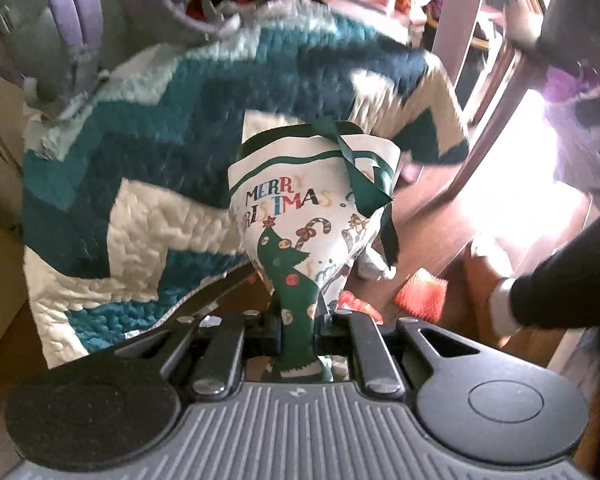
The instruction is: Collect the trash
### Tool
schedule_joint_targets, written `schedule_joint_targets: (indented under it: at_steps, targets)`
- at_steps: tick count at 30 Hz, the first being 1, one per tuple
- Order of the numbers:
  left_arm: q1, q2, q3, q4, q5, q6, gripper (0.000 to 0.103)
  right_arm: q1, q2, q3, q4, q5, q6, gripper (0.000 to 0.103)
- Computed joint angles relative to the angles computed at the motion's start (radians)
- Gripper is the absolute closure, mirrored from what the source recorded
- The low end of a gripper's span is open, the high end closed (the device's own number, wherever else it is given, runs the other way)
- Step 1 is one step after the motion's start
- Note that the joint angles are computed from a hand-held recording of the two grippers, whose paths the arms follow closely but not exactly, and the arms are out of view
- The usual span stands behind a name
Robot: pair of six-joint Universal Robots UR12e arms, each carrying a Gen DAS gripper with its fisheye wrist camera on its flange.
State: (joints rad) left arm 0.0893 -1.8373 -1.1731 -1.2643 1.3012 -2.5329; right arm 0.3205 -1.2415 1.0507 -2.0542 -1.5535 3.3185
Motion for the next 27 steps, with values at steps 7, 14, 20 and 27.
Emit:
schedule_joint_targets:
  at_steps: [7, 14, 20, 27]
  targets:
    - [-0.039, 0.011, 0.113, -0.014, -0.049, -0.075, 0.091, -0.035, -0.076, 0.013, -0.073, -0.004, -0.016, 0.087]
    - [-0.086, -0.001, 0.217, -0.025, -0.056, -0.130, 0.091, -0.070, -0.135, 0.052, -0.180, -0.012, -0.015, 0.087]
    - [-0.117, -0.005, 0.184, -0.002, 0.051, -0.113, 0.091, -0.084, -0.158, 0.118, -0.214, 0.016, 0.034, 0.087]
    - [-0.106, -0.058, 0.233, -0.008, 0.103, -0.122, 0.091, -0.081, -0.125, 0.100, -0.173, 0.055, 0.045, 0.087]
